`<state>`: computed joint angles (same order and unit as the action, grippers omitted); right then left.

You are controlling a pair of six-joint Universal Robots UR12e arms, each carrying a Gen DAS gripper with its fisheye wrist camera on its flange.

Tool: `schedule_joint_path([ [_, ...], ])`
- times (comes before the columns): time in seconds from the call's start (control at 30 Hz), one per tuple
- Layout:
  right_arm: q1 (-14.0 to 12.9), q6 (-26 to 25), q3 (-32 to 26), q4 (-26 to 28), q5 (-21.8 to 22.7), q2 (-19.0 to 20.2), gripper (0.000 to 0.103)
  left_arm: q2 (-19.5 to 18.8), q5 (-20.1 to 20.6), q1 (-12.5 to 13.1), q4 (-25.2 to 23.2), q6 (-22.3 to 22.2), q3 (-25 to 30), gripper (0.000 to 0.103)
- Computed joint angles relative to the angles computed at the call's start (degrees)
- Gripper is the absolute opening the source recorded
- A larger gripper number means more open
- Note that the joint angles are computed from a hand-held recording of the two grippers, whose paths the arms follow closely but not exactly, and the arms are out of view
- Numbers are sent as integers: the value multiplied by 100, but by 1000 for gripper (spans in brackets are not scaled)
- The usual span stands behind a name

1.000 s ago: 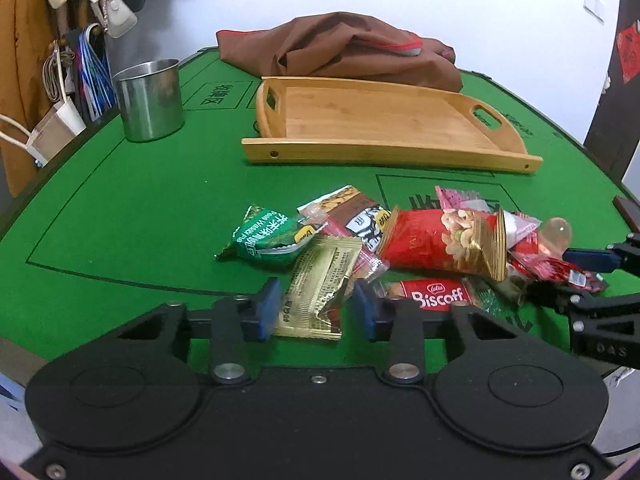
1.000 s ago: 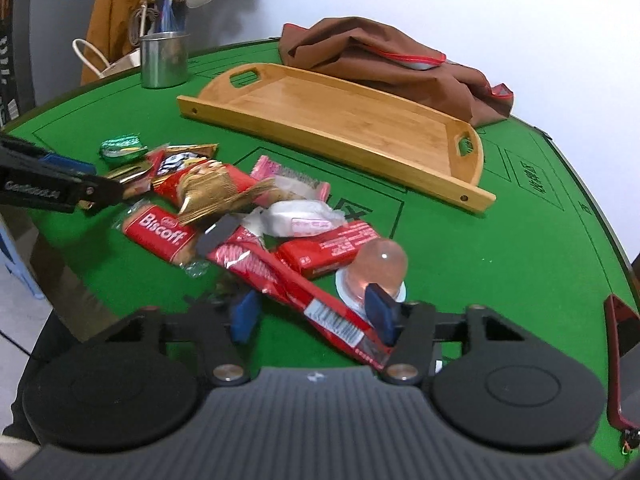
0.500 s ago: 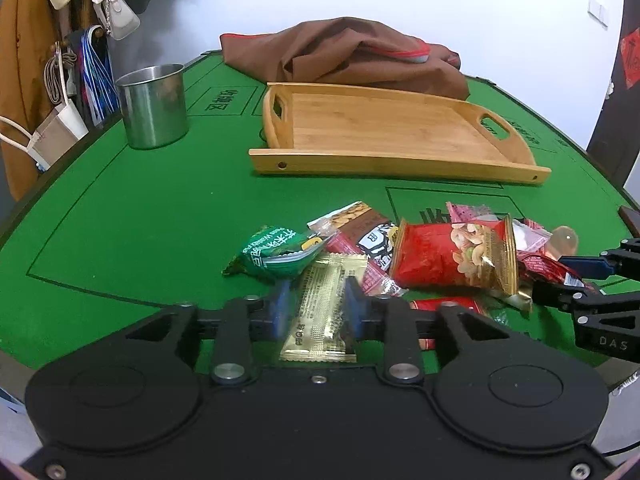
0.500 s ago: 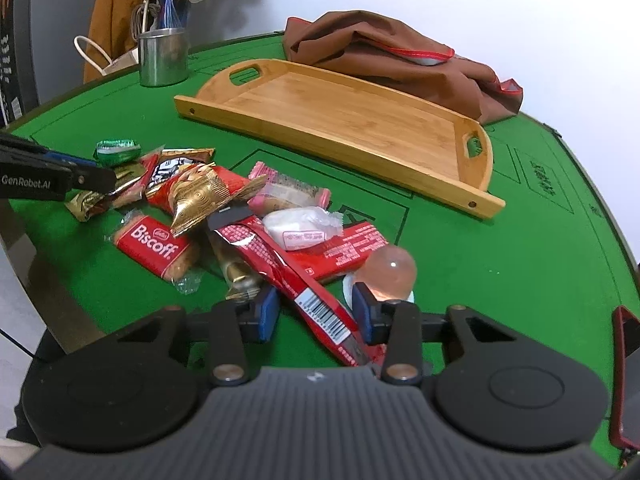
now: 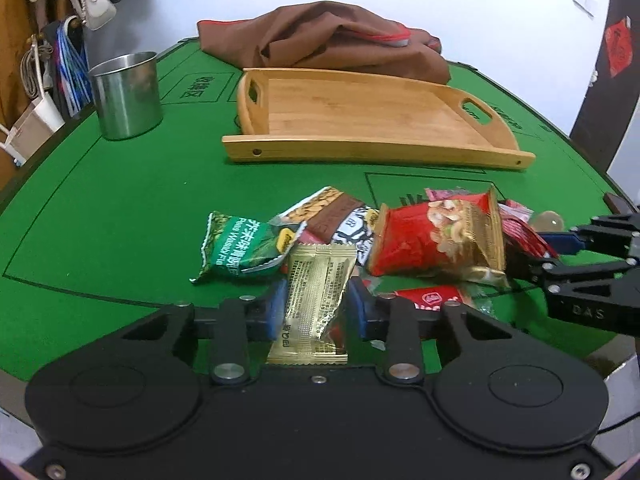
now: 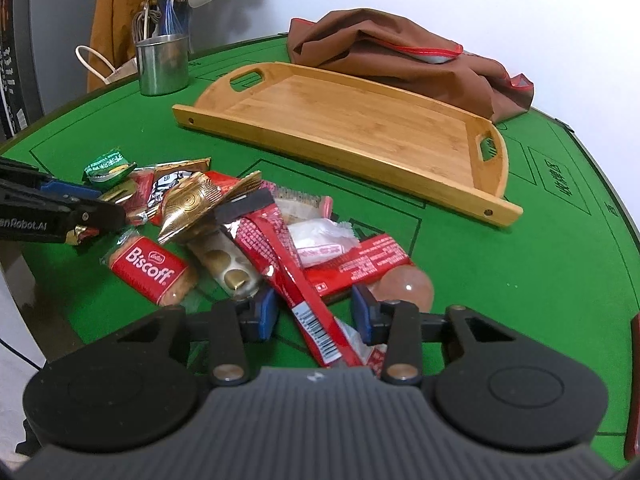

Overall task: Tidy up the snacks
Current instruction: 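Grasp the gold wafer bar with the left tool while the right tool grasps a red stick packet, then carry both packets onto the bamboo tray and open both tools to release them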

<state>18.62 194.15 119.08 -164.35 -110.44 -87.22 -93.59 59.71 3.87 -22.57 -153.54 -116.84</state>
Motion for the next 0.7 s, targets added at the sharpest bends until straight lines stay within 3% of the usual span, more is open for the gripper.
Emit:
schedule_joint_path([
  [0.1, -29, 261, -64, 258, 125, -43, 32, 36, -19, -11, 58, -6, -13, 31],
  [0.23, 1, 260, -61, 159, 81, -90, 20, 83, -114, -9, 147, -60, 0, 31],
  [0.7, -442, 899, -96, -116, 807, -320, 19, -255, -278, -214, 208, -246, 574, 30],
])
